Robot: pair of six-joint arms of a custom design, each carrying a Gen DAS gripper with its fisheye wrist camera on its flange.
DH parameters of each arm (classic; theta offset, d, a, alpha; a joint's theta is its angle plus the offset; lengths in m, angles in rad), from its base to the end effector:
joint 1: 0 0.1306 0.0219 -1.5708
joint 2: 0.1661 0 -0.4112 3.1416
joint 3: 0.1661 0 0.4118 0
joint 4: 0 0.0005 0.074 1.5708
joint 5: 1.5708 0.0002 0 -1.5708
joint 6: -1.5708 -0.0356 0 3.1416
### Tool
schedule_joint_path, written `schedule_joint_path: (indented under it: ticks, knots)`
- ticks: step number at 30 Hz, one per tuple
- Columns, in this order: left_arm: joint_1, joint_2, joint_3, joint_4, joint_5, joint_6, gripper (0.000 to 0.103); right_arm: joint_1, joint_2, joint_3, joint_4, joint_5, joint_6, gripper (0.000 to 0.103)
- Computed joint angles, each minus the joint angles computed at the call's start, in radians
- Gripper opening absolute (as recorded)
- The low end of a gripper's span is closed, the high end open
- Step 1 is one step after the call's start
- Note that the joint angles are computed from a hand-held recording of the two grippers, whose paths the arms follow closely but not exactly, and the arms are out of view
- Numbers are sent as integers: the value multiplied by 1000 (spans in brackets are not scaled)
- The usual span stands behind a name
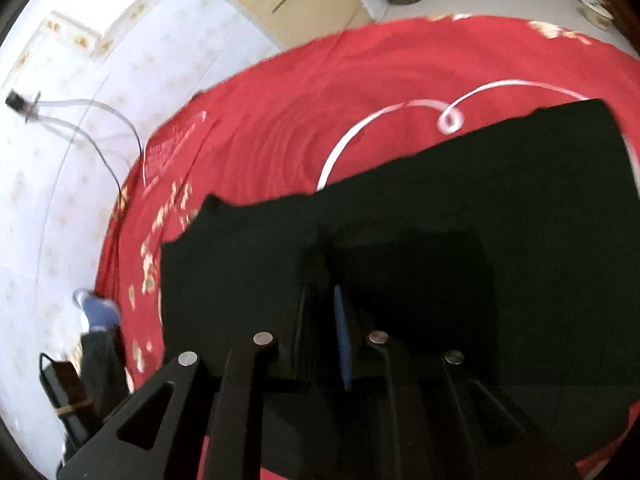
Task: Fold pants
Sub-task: 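Lay the folded end down and open both grippers above the pants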
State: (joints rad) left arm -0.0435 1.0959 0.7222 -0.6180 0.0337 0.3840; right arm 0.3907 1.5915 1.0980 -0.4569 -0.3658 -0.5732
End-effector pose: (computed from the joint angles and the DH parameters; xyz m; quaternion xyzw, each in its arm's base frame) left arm 0.3397 -0.0165 0.2802 -0.1576 0.9452 -0.0763 0.2756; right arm 0.4790 0.2105 0.2522 0.0300 0.9376 0.2926 0.1857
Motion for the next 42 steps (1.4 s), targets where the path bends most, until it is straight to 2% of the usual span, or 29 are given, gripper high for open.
schedule_joint_path:
  ticks: [1,3,5,7,10,13,14,16,17,20,23,26,31,35,38,40,42]
  knots:
    - [-3,-3,9,8,-15,-10,13,-2,-16,-12,20,23,-13,14]
    - [4,21,38,24,15,-23,15,-17,-40,-34,63,35,-18,15]
    - [3,69,75,38,21,-39,36,-23,-27,-28,74,-3,-26,17]
    - [2,137,119,60,19,-80,46,-19,-5,-17,70,-28,-19,20]
    - [10,262,202,41,17,-110,46,-13,20,3,58,-63,-3,27]
    - [14,324,244,46,32,-124,43,-4,42,22,38,-67,8,27]
    - [16,326,241,63,39,-119,25,-7,41,18,40,-75,9,27]
    - [14,327,240,78,30,-110,12,-11,43,15,49,-81,11,27]
    - [14,318,232,92,31,-109,11,-10,44,16,51,-82,14,27]
    - [12,297,202,127,6,-108,10,-7,44,16,58,-69,12,27]
    - [47,297,187,148,80,-64,10,-16,29,1,73,-39,-7,27]
    - [38,300,205,116,70,-97,12,-18,30,3,61,-24,-20,27]
    - [27,189,175,78,34,-101,12,-3,-13,-6,49,11,35,27]
    - [-4,73,109,42,33,-107,12,28,-38,6,-67,-20,98,27]
    - [-57,4,61,-1,34,-98,12,65,-65,-10,-157,-22,131,27]
    - [-90,-11,42,-38,28,-89,12,89,-78,-23,-206,-11,138,27]
    - [-111,4,38,-79,17,-81,12,110,-62,-6,-292,24,152,27]
